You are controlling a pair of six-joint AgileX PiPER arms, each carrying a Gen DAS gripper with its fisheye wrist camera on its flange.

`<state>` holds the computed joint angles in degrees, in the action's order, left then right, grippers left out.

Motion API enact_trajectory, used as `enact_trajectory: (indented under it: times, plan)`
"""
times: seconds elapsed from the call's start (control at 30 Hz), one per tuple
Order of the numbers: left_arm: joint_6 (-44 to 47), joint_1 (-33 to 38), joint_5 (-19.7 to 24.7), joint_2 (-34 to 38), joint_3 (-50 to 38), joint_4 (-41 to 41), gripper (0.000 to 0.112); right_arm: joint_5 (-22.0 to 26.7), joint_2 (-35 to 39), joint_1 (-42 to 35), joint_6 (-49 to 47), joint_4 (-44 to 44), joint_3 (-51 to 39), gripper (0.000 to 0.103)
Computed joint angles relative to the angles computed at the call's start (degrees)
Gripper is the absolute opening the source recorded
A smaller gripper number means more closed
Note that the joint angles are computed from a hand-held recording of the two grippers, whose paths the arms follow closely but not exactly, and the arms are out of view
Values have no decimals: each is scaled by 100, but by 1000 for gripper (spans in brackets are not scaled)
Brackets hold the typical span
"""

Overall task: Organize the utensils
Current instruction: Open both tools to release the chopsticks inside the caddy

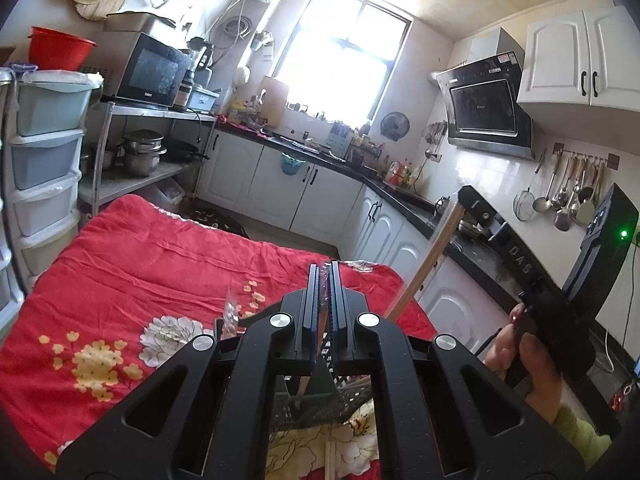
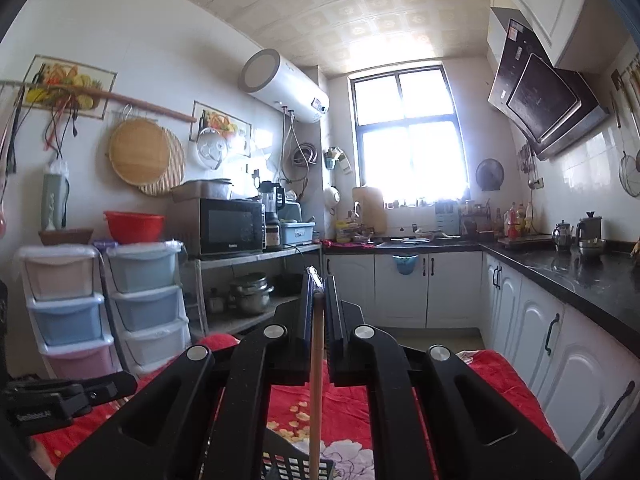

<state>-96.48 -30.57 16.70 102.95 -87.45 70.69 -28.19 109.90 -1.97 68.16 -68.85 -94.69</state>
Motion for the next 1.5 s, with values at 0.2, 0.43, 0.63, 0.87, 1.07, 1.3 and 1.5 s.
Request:
enact_trajectory:
  times: [0.2,0.43,0.63,0.87,1.07,1.3,1.5]
  plan:
    - [-308,-23,13,38,78,254,2,83,117,49,-203,117,117,6]
    - [-155,18,40,97,62,-14,2,52,138,38,29,-4,264,6]
    - [-67,48,45,101,119,-193,2,24,135,-23,797,-615,301,9]
    - [-193,65,40,37,266,-150,6,-102,98,-167,1832,-1470,242,42]
    - [-417,89,-60,-105,435,-65,33,-88,-110,-197,2243,-1906,448,57]
    - [-1188,12,-152,-362,715,683,59,-256,-336,-325,3016,-2583,612,72]
    - [-1837,-66,-29,-605,952,1276,84,-285,-539,-442,3097,-2684,801,77]
